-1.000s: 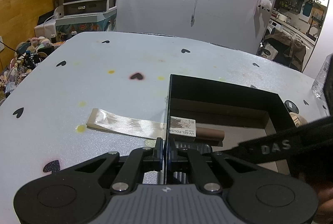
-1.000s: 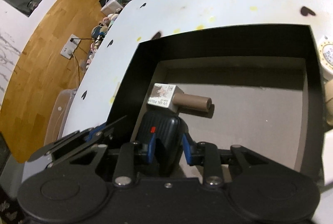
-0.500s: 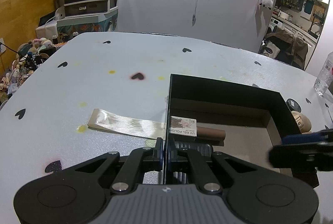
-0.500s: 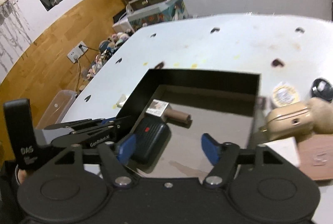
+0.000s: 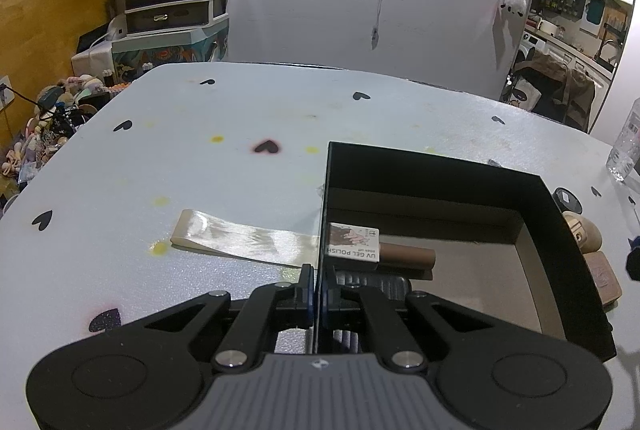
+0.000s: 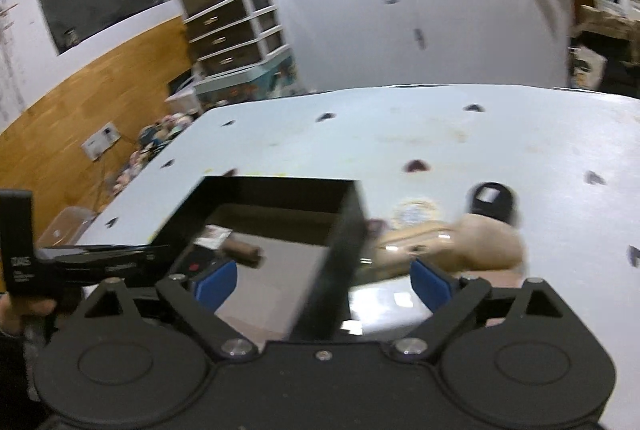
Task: Organize rigid objects
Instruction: 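Move the right tool back to the brown square compact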
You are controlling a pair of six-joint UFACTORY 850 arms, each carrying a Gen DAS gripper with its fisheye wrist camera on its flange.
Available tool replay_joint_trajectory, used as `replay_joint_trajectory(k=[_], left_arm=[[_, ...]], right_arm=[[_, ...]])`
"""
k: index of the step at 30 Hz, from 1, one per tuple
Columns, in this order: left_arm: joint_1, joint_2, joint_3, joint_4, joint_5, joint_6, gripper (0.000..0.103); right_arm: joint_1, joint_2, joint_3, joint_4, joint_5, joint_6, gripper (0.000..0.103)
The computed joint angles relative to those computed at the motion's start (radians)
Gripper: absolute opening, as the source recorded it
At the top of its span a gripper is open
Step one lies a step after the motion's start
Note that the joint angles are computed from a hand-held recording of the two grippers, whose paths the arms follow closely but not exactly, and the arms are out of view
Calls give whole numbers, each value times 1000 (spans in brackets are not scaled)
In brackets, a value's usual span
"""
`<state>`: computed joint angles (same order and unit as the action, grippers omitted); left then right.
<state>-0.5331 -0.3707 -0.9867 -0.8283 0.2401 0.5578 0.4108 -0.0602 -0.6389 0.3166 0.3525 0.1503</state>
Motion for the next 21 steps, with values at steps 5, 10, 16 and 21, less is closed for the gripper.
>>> replay_joint_trajectory(k=[5, 10, 16, 21], left_arm=[[0, 0, 0, 0, -1, -1, 2], [0, 0, 0, 1, 0, -2, 2], [0, 0, 0, -1, 0, 1, 2], [0, 0, 0, -5, 0, 5, 2]], right_arm=[[-19, 18, 49, 219, 47, -202, 95], [-28, 12, 87, 356, 111, -348, 96], [-39, -41, 79, 457, 121, -439, 96], [-30, -84, 62, 426, 109, -433, 96]])
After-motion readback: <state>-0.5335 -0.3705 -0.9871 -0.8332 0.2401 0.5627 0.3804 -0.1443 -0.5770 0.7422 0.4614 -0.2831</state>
